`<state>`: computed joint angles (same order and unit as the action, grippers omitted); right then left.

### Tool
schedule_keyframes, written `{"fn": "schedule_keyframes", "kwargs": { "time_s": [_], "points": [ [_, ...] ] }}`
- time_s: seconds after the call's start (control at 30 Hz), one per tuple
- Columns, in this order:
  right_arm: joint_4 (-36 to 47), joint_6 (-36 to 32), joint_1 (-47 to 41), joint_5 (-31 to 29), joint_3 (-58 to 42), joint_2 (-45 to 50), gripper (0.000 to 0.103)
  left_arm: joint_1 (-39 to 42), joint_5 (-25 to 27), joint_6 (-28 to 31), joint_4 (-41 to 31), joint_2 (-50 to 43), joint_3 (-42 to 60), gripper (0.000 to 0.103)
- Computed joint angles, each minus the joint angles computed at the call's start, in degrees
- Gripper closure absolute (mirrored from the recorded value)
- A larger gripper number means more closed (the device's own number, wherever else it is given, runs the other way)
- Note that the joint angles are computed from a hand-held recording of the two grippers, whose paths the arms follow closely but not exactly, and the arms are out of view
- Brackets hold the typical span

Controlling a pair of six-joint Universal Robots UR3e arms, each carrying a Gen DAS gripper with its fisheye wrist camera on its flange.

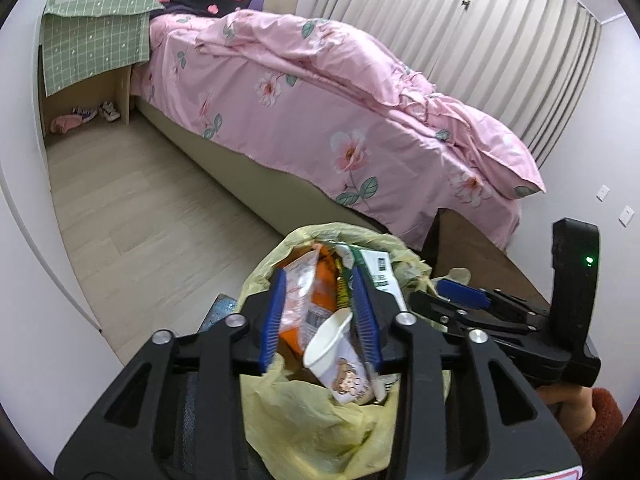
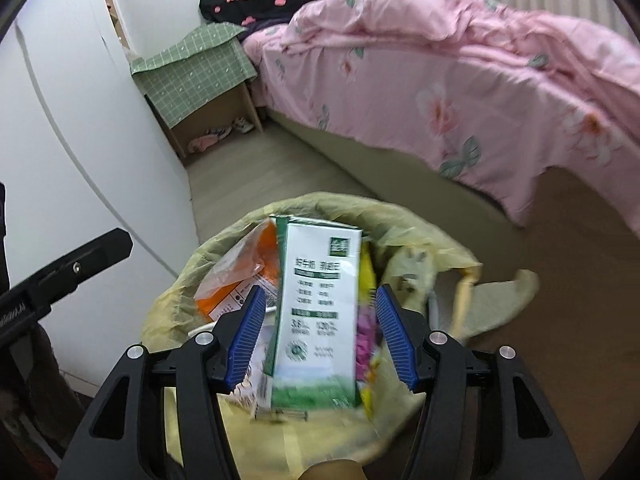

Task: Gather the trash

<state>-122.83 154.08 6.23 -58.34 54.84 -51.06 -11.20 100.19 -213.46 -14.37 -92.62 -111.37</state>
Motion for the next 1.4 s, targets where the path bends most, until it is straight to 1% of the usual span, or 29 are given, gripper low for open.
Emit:
{"fn": "schedule_keyframes", "kwargs": {
  "time_s": [0.03,0.07,0.1,0.13,0.17,0.23,0.27,0.33,0.37,0.43,0.5,0.57,0.63,0.7,0.73,0.8,0.83,0.87,0.93,0.97,1.07,1.2,1.3,1.4],
  "points": [
    [-1.8,0.0,-0.8,-0.3,3.4,-2.7,0.049,-0.9,0.9,0.0,-0.7,0.0,0.9,0.063],
    [-2.8,0.2,-1.4,0.1,5.6,-4.6,0.049,-1.5,1.3,0.0,-1.4,0.1,1.4,0.062],
    [-3.7,0.4,-3.2,1.6,9.6,-7.9,0.049,-2.6,2.0,-0.1,-2.7,0.2,2.5,0.060],
    [-3.6,0.3,-4.1,2.4,11.3,-9.6,0.049,-3.6,2.6,-0.5,-3.6,0.2,3.2,0.058],
    [-2.7,0.0,-6.1,3.4,15.0,-13.4,0.049,-4.6,3.3,-0.7,-4.4,0.3,3.9,0.057],
    [-2.0,-0.5,-8.2,3.3,19.6,-18.2,0.049,-7.6,4.9,-0.7,-6.5,0.2,5.7,0.050],
    [-2.1,-1.0,-10.0,2.8,24.0,-22.8,0.049,-9.3,5.9,-0.5,-7.7,-0.1,6.8,0.049],
    [-2.5,-2.8,-12.6,3.4,30.0,-28.3,0.049,-13.2,8.6,-0.5,-11.0,-1.0,9.7,0.041],
    [-2.6,-5.1,-15.4,5.0,35.3,-33.3,0.049,-15.0,10.0,-0.9,-12.5,-1.5,11.1,0.038],
    [-3.2,-7.9,-19.3,6.4,42.4,-40.0,0.049,-19.4,14.2,-2.4,-16.0,-3.1,14.5,0.026],
    [-3.6,-10.4,-22.2,6.9,47.8,-45.5,0.049,-23.5,18.6,-4.2,-19.9,-5.0,18.2,0.025],
    [-4.4,-12.8,-24.7,6.4,52.5,-50.5,0.049,-28.2,23.9,-7.0,-25.8,-8.0,23.7,0.025],
    [-4.5,-15.3,-27.6,6.6,56.6,-55.1,0.049,-31.1,27.7,-9.2,-30.5,-10.2,27.8,0.025],
    [-0.7,-18.2,-31.3,9.3,58.2,-58.3,0.049,-33.7,31.2,-13.0,-36.4,-12.3,32.0,0.025],
    [2.7,-20.4,-33.7,11.2,58.3,-59.8,0.049,-35.0,32.9,-15.4,-40.0,-13.5,34.4,0.025],
    [6.8,-23.3,-37.0,13.6,58.9,-62.4,0.049,-36.7,34.9,-19.2,-45.6,-15.0,37.9,0.025],
    [7.9,-24.3,-38.0,14.2,59.4,-63.5,0.049,-37.4,35.4,-20.2,-46.8,-15.5,38.8,0.025],
    [9.5,-26.3,-39.8,15.1,60.3,-65.6,0.049,-38.1,35.7,-20.6,-47.4,-16.0,39.8,0.025],
    [10.7,-27.7,-41.2,15.7,61.3,-67.7,0.049,-38.9,35.9,-20.6,-48.7,-17.3,41.8,0.025],
    [12.8,-29.3,-42.4,16.4,61.4,-68.9,0.049,-39.2,36.2,-20.6,-49.7,-18.2,43.4,0.025],
    [16.4,-31.7,-44.7,17.6,61.3,-69.9,0.049,-40.3,37.3,-20.5,-51.9,-20.1,46.7,0.025],
    [18.6,-33.0,-46.2,18.2,61.2,-69.9,0.049,-40.5,37.2,-19.8,-52.1,-20.7,47.7,0.025],
    [17.6,-32.3,-46.1,18.0,61.6,-69.8,0.049,-40.6,37.1,-20.1,-52.3,-20.8,47.8,0.025],
    [18.8,-33.0,-46.3,18.4,61.4,-69.9,0.049,-40.6,37.1,-19.8,-52.1,-20.7,47.6,0.025]
  ]
}}
